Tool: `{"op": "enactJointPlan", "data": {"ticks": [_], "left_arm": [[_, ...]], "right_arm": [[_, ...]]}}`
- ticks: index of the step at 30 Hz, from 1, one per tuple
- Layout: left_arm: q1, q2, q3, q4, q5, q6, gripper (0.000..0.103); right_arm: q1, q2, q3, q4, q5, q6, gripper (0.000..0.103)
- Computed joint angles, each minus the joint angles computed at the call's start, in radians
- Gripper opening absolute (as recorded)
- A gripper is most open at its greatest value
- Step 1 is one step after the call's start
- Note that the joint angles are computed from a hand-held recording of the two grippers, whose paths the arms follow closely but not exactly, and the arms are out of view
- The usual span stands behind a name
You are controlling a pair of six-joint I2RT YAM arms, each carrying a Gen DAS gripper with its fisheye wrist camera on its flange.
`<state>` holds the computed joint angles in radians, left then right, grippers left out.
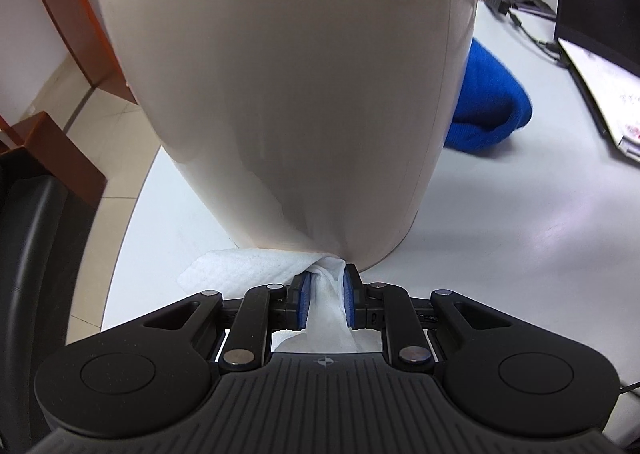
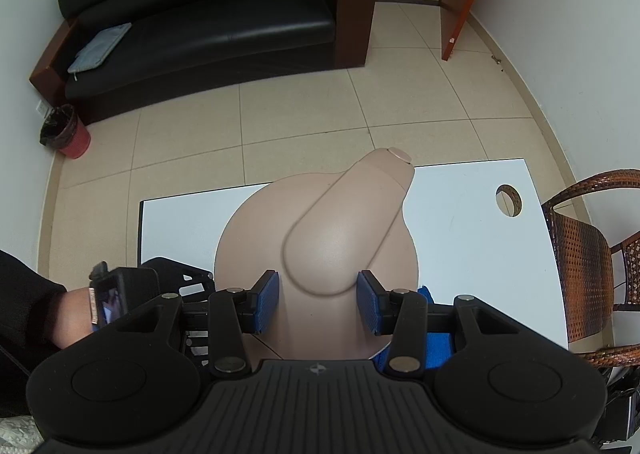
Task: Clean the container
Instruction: 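Wipe the kettle wall with the left tool while the right tool rotates the kettle by its lid, then rub the tissue along the kettle's base edge with the left tool while the right tool turns the kettle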
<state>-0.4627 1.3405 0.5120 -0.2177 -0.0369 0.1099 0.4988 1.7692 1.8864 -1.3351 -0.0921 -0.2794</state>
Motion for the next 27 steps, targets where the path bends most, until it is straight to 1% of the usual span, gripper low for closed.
{"op": "enactJointPlan", "data": {"ticks": [5,10,13,16,27], "left_arm": [[0.002,0.065,-0.015,0.065,-0.006,0.002,0.019],[-0.017,0.06,-0.039,0.097,-0.033,0.006,0.019],[-0.011,0.055,-0.016,0.059,-0.024,-0.014,0.017],[-0.004,0.036,0.016,-0.002,-0.014,-0.024,0.016],[0.016,-0.119,0.11,-0.22,0.019,-0.096,0.016]], "right_arm": [[-0.001,0.001,0.001,-0.002,0.002,0.002,0.047],[-0.003,0.001,0.001,-0.001,0.0,0.002,0.047],[-0.004,-0.001,-0.004,0.002,0.0,0.003,0.048],[-0.005,-0.002,-0.005,0.002,0.001,0.004,0.048],[-0.012,-0.003,-0.011,0.008,-0.004,-0.009,0.048]]}}
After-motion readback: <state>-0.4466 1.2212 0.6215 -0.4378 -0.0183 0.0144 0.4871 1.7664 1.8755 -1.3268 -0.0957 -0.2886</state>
